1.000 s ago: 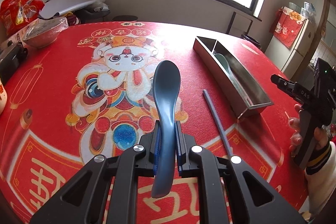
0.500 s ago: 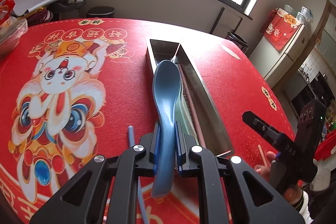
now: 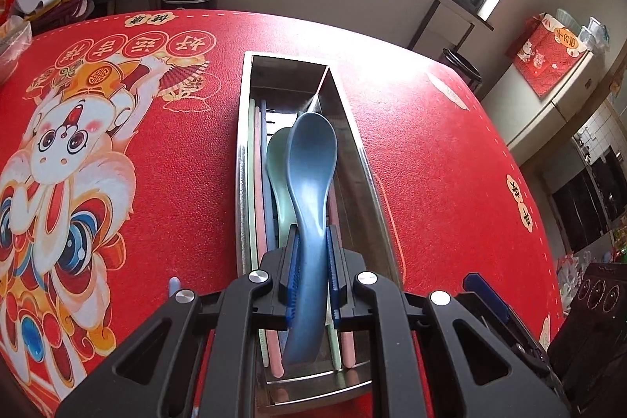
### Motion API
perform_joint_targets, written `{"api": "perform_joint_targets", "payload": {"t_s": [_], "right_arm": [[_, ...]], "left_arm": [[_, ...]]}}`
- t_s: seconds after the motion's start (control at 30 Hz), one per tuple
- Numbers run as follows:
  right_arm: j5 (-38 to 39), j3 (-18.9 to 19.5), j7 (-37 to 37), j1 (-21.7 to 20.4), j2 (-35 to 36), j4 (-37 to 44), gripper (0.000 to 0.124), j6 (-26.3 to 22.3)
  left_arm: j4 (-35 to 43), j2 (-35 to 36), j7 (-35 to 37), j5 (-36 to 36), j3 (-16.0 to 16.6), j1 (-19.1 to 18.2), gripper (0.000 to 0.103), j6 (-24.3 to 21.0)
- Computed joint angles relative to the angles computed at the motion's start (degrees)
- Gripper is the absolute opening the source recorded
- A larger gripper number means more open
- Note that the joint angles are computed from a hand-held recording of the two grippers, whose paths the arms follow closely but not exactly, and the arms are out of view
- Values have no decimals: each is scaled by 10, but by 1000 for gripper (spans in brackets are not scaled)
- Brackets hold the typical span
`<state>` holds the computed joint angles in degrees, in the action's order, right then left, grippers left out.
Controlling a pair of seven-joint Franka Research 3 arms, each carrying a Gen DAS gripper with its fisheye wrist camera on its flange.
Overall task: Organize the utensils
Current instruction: 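Carry the blue spoon into the steel tray and open the left gripper, then move the right gripper to the pink spoon while the left gripper approaches the blue chopstick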
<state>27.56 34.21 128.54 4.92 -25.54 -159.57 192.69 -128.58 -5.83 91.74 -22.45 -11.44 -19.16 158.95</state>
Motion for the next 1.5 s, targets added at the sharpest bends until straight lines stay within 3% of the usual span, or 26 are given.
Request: {"api": "perform_joint_targets", "payload": {"t_s": [0.13,0.27,0.4,0.57,0.77,0.93,1.07,1.27,1.5], "right_arm": [[2,-33,1,32,10,-3,87,8],[12,-6,-4,9,2,-3,87,8],[14,-8,-5,14,-1,-6,87,7],[19,-8,-6,14,-3,-8,87,11],[24,-10,-13,19,-3,-10,87,20],[40,-12,-19,25,-4,-14,87,32],[56,-6,-36,27,-5,-17,87,44],[75,67,-65,-35,-32,-6,87,23],[5,165,-35,-140,-126,28,87,-128]], "left_arm": [[5,9,-16,14,-2,6,12,-1],[5,13,-41,50,-9,11,12,9],[0,6,-25,53,-7,8,24,22],[-16,-20,5,54,4,2,29,32],[-78,-82,59,41,42,-18,54,60],[-153,-150,82,71,67,-22,90,92],[-212,-208,75,109,99,-26,97,104],[-294,-296,86,142,157,-37,97,101],[-348,-361,126,158,210,-45,97,80]]}}
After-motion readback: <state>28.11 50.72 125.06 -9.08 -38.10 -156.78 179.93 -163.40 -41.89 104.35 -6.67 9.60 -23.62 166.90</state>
